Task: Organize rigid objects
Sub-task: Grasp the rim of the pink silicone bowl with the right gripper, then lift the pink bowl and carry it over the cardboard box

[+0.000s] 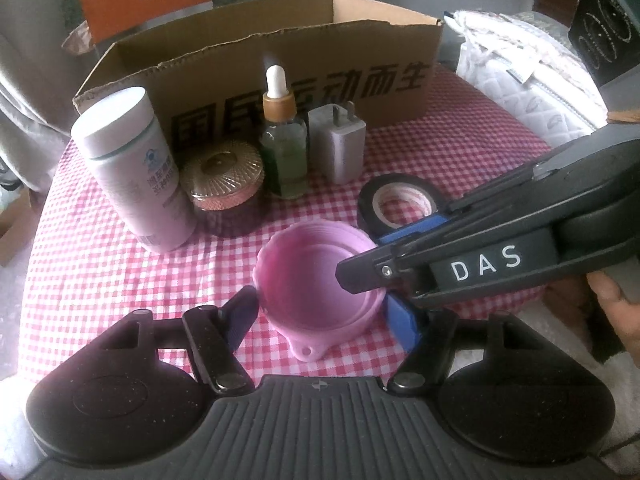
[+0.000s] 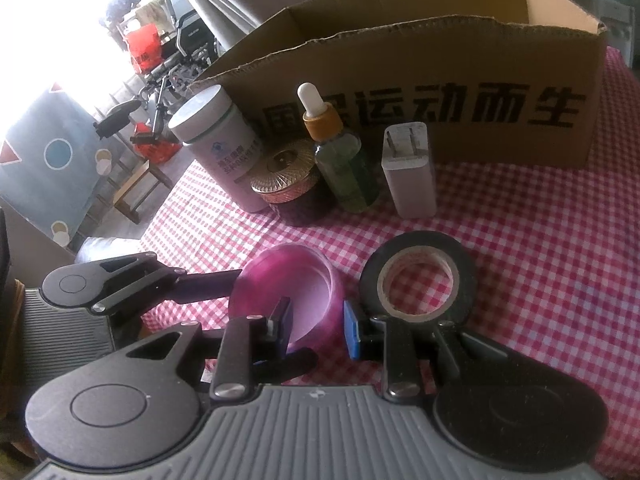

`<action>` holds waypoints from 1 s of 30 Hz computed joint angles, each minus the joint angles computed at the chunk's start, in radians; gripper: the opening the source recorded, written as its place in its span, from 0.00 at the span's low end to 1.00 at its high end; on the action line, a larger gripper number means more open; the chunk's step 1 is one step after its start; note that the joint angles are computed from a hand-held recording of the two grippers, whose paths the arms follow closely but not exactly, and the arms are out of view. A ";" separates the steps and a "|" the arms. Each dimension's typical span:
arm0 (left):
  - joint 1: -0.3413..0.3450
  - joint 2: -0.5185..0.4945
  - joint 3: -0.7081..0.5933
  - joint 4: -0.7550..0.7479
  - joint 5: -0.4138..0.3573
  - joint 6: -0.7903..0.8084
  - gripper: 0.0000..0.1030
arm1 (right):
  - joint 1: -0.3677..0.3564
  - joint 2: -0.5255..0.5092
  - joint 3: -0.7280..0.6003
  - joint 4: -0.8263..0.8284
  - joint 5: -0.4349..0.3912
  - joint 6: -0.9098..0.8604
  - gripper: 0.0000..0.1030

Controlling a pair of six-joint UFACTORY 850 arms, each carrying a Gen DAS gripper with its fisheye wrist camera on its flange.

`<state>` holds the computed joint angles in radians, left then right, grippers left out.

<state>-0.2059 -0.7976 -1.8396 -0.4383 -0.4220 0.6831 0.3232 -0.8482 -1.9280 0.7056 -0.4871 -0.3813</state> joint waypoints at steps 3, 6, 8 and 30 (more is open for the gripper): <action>-0.001 -0.005 -0.009 0.022 -0.007 -0.031 0.67 | 0.001 -0.002 -0.005 -0.003 -0.001 0.002 0.28; -0.002 0.000 -0.004 0.023 -0.001 -0.035 0.67 | 0.005 0.001 -0.004 -0.011 0.004 0.004 0.28; -0.002 0.008 0.004 0.022 0.006 -0.034 0.67 | 0.005 0.003 -0.004 -0.011 0.007 0.001 0.28; -0.016 0.076 0.073 -0.046 0.100 0.032 0.67 | 0.008 0.076 0.075 0.038 0.088 -0.075 0.29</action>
